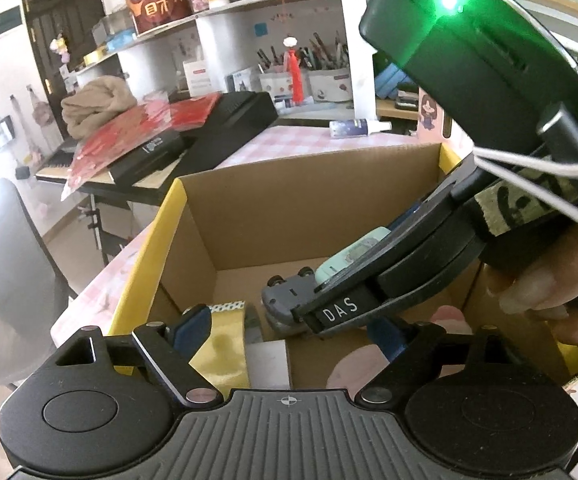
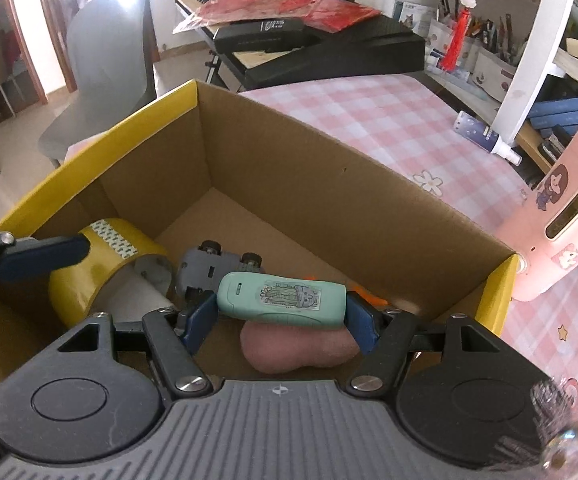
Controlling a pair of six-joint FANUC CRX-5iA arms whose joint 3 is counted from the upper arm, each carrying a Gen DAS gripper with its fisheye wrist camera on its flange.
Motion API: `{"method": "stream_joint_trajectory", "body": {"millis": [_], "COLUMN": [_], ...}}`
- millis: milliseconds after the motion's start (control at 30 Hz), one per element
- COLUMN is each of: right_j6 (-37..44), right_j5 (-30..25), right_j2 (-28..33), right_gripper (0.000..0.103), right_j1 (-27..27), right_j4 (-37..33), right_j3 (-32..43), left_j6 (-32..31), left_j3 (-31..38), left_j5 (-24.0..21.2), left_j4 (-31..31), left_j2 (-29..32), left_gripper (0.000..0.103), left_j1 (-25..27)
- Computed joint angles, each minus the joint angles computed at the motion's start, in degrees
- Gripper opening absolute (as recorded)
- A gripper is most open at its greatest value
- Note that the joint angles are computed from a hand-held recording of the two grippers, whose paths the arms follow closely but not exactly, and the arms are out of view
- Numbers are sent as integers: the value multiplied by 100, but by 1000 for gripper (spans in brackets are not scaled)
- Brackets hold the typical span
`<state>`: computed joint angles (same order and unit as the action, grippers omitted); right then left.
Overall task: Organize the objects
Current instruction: 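Lower the charger and USB stick into the yellow box, then open both grippers to release the charger and USB stick in the box, then withdraw both grippers from the box toward the white card and blue bag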
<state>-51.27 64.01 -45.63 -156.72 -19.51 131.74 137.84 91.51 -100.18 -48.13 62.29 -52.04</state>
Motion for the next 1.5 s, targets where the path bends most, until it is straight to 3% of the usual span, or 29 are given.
{"method": "stream_joint_trajectory", "body": {"millis": [400, 600, 1200, 1500], "right_j6": [-123, 8, 476, 578], "right_j5": [-41, -516, -3258, -4486], "right_j2": [-1, 285, 2287, 3218], "right_gripper": [67, 71, 70, 70], "right_j1": [69, -8, -175, -93], "right_j4": [247, -53, -1746, -2098], "right_j3": [-56, 513, 3856, 5207], "left_j6": [528, 736, 1561, 2036], "left_j3": [-869, -1254, -2725, -3386], "left_j5": [252, 378, 884, 1051], "left_j4": [-151, -237, -684, -865], "left_j2": [-489, -730, -1712, -2137], "left_gripper": [91, 92, 93, 93], "left_j1": [-105, -154, -445, -636]}}
